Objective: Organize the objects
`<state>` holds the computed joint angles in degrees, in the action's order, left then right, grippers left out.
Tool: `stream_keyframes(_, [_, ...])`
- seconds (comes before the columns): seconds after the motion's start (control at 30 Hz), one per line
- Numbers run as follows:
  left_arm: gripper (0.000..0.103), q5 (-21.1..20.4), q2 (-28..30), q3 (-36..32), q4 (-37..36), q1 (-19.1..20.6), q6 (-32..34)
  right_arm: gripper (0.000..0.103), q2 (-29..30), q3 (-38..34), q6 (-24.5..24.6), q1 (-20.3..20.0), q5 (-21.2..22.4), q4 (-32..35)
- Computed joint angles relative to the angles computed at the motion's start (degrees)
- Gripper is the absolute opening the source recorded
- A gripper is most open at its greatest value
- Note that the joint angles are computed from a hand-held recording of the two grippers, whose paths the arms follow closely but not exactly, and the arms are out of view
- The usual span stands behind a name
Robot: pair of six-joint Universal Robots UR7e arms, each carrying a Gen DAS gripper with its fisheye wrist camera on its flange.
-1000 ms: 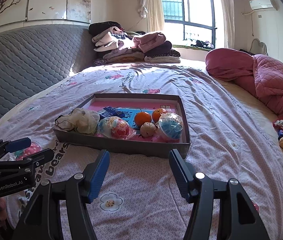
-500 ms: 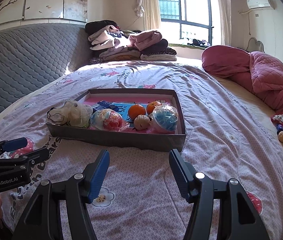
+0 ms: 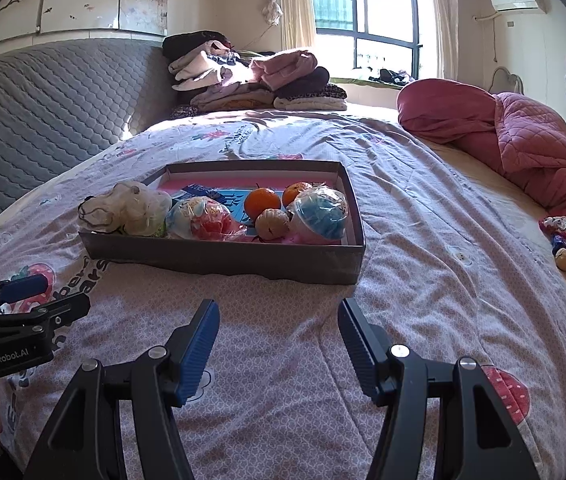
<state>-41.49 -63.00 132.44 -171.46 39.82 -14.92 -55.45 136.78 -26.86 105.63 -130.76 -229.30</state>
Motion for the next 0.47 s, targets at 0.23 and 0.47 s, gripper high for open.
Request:
stream_keyframes(0.23, [0.077,0.8,1.1,0.2,-2.1,0.1,1.5,0.061,0.3,-0.2,0.1,-0.1,-0.3,0.0])
stream_keyframes(0.47, [0.077,1.4,1.4,0.5,-4.0,0.3,2.3,0.061,0.6,-0.4,0.7,-0.6,-0.7,0.5])
